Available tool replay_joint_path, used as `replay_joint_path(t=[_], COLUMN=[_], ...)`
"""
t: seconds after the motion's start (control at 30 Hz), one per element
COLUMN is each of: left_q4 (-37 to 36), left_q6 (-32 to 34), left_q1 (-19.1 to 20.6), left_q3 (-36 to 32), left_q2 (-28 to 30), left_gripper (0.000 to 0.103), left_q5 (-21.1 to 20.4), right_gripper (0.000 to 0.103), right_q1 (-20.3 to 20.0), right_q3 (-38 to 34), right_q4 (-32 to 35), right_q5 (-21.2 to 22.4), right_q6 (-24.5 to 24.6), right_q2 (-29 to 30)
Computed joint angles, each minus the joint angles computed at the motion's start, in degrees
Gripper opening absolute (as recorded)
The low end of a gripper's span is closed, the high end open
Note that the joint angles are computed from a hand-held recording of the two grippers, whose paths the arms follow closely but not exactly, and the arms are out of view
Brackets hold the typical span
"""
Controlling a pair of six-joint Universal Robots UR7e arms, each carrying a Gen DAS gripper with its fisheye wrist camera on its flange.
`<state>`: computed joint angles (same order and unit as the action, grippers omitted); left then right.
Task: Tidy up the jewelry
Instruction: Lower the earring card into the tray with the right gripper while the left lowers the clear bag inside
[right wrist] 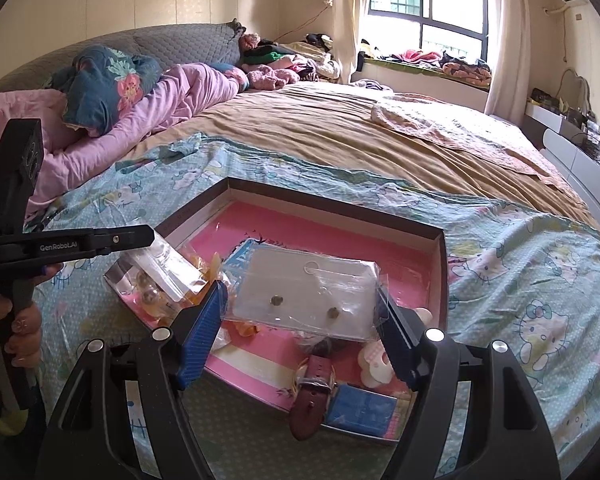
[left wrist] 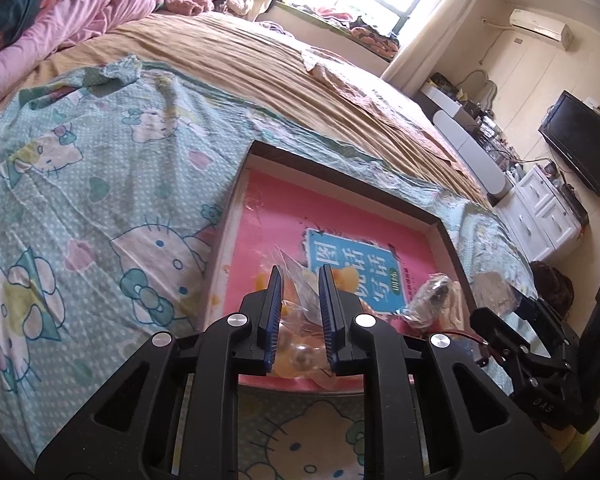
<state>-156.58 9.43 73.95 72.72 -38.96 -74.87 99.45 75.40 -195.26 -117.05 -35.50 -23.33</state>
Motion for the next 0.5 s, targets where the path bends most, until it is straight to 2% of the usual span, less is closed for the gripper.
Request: replay_joint_path(t=[0.5], left_q4=[-1.96], left_q6=[1.84], left_q1=[0.00], left_q3=[-0.46], left_q2=[0.88], left_gripper=[0.016], left_q5=[3.41], right_gripper=[0.071], right_q1=[0.57], right_q3=[-7.49], right_q4=[10.36], right_q5=[-3.77], right_q6=[2.50], right_q2=[3.38])
